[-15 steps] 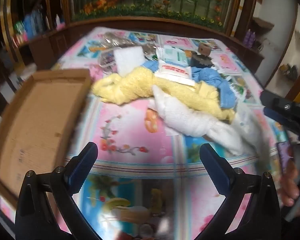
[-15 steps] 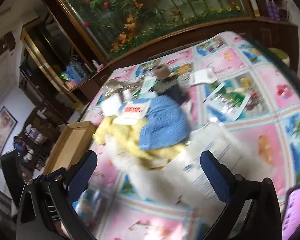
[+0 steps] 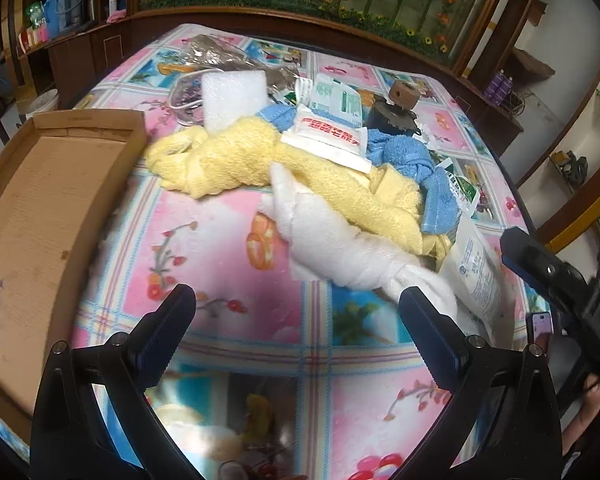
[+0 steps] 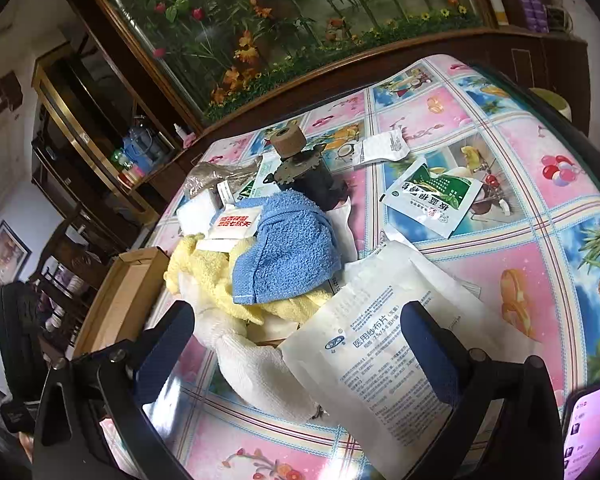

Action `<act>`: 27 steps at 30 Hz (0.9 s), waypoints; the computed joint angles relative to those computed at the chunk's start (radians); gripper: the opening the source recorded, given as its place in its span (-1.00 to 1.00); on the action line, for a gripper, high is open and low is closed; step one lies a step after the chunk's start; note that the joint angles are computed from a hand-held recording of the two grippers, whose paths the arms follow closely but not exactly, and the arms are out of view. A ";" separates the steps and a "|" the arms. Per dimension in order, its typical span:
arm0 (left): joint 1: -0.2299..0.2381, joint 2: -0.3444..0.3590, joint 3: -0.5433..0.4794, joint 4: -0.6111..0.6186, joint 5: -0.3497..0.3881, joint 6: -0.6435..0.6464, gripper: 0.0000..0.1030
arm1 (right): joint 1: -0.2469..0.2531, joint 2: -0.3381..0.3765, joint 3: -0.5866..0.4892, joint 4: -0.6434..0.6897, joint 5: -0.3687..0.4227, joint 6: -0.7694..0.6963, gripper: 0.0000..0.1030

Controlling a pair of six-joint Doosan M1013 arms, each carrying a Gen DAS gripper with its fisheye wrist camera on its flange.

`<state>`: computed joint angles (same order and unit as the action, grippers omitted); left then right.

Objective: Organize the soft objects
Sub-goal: 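Grasp the blue towel with the right gripper while the left grasps the white cloth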

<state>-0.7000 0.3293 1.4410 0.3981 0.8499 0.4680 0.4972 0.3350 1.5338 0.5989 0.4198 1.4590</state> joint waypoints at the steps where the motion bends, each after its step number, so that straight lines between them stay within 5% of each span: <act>1: 0.005 0.006 -0.008 -0.011 -0.008 0.000 0.99 | -0.002 -0.001 0.002 0.017 -0.002 -0.010 0.99; 8: 0.054 0.092 -0.117 -0.262 0.001 0.141 0.98 | 0.000 -0.003 0.008 -0.051 -0.023 0.085 0.99; 10: 0.062 0.118 -0.136 -0.321 0.019 0.184 0.67 | 0.004 0.000 0.002 -0.082 -0.017 0.108 0.99; 13: 0.050 0.101 -0.114 -0.269 0.004 0.130 0.52 | 0.009 0.004 -0.003 -0.142 -0.012 0.151 0.99; 17: 0.050 0.072 -0.045 -0.202 -0.106 0.102 0.30 | 0.010 0.005 -0.002 -0.137 -0.010 0.142 0.99; 22: 0.067 0.023 0.037 -0.323 -0.176 0.262 0.18 | 0.015 0.004 -0.001 -0.151 -0.010 0.136 0.99; 24: 0.076 -0.018 0.114 -0.394 -0.300 0.343 0.18 | 0.012 0.005 0.000 -0.064 -0.001 0.046 0.90; 27: 0.089 -0.061 0.176 -0.398 -0.377 0.391 0.18 | 0.009 0.007 -0.017 0.021 0.034 -0.025 0.77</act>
<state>-0.6114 0.2678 1.6174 -0.0004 0.4726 0.8593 0.5061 0.3421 1.5166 0.6204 0.4533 1.4339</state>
